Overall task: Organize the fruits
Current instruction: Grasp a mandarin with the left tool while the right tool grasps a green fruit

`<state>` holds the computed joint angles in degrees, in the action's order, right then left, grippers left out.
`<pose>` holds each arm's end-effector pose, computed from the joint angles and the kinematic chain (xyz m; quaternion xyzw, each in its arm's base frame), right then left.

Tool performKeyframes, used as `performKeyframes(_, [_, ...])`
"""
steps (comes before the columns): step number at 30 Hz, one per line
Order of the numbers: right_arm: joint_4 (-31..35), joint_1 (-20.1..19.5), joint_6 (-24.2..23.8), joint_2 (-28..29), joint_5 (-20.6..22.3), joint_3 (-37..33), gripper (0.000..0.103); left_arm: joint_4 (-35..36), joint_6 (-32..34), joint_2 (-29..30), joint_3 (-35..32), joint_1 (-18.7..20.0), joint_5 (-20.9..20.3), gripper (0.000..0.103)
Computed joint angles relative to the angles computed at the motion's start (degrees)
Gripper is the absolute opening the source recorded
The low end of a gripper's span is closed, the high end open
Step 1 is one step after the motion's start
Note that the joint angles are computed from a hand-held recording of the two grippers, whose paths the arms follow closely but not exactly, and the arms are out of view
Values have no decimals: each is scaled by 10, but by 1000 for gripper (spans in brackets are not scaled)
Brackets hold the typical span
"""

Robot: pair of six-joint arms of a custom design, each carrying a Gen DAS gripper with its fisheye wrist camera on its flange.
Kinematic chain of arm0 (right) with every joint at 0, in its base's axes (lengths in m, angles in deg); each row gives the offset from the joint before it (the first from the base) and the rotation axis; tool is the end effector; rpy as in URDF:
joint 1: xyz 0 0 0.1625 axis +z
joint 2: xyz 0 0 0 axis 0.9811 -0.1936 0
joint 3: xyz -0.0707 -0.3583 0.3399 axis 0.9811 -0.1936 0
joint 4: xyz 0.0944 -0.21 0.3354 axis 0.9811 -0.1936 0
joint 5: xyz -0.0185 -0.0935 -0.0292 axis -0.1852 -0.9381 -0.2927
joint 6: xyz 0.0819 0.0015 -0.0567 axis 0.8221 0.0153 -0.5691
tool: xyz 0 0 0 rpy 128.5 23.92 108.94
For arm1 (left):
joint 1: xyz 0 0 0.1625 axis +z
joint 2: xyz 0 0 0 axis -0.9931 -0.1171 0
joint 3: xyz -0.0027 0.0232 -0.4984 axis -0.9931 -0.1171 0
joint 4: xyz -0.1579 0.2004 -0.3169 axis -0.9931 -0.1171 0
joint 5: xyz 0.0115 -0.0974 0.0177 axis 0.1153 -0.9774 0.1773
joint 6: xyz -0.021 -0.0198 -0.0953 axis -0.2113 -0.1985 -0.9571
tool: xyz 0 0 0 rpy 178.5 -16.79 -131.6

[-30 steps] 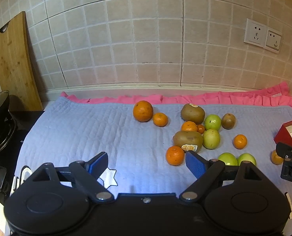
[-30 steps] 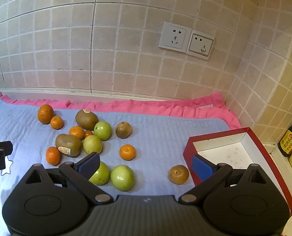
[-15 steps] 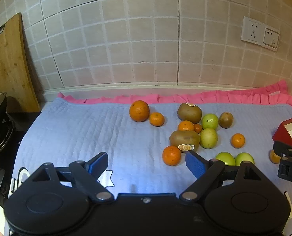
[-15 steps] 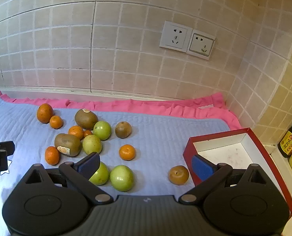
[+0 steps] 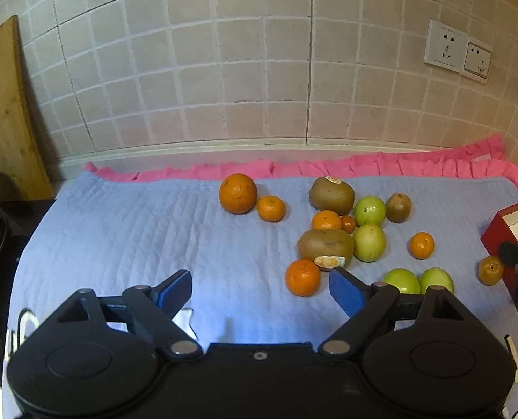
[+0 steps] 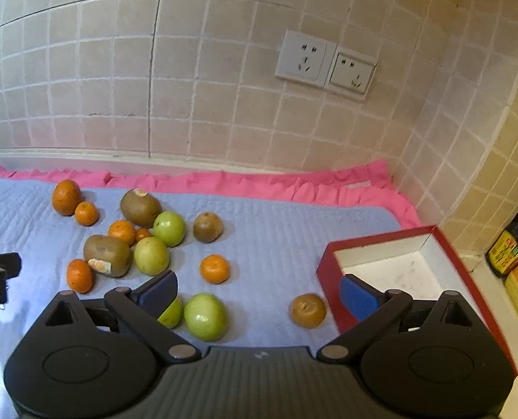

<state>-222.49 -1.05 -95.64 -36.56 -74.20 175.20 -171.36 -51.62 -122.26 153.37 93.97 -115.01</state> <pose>0.0330 -0.3105 0.3322 0.2145 -0.7988 0.3642 0.4281 -0.4012 -0.2908 -0.0516 0.0756 0.8333 -0.3720 0.4018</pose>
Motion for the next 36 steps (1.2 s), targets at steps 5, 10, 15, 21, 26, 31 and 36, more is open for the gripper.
performKeyframes(5, [15, -13, 25, -28, 17, -5, 101, -32, 36, -37, 40, 27, 13, 102])
performKeyframes(10, [39, -55, 31, -47, 43, 3, 101, -154, 149, -62, 85, 57, 38, 102])
performKeyframes(15, [53, -89, 46, -27, 40, 9, 92, -373, 333, -36, 112, 104, 6, 102])
performKeyframes(21, [22, -95, 64, 32, 14, -9, 83, -460, 452, 21, 100, 140, -56, 102])
performKeyframes(26, [128, -107, 106, 15, 38, -36, 78, -529, 510, 53, 96, 159, -96, 97])
performKeyframes(31, [154, -94, 114, 45, 29, -51, 61, -566, 531, 63, 90, 187, -133, 81])
performKeyframes(36, [164, -88, 109, 63, 29, -65, 61, -621, 557, 74, 91, 203, -152, 75])
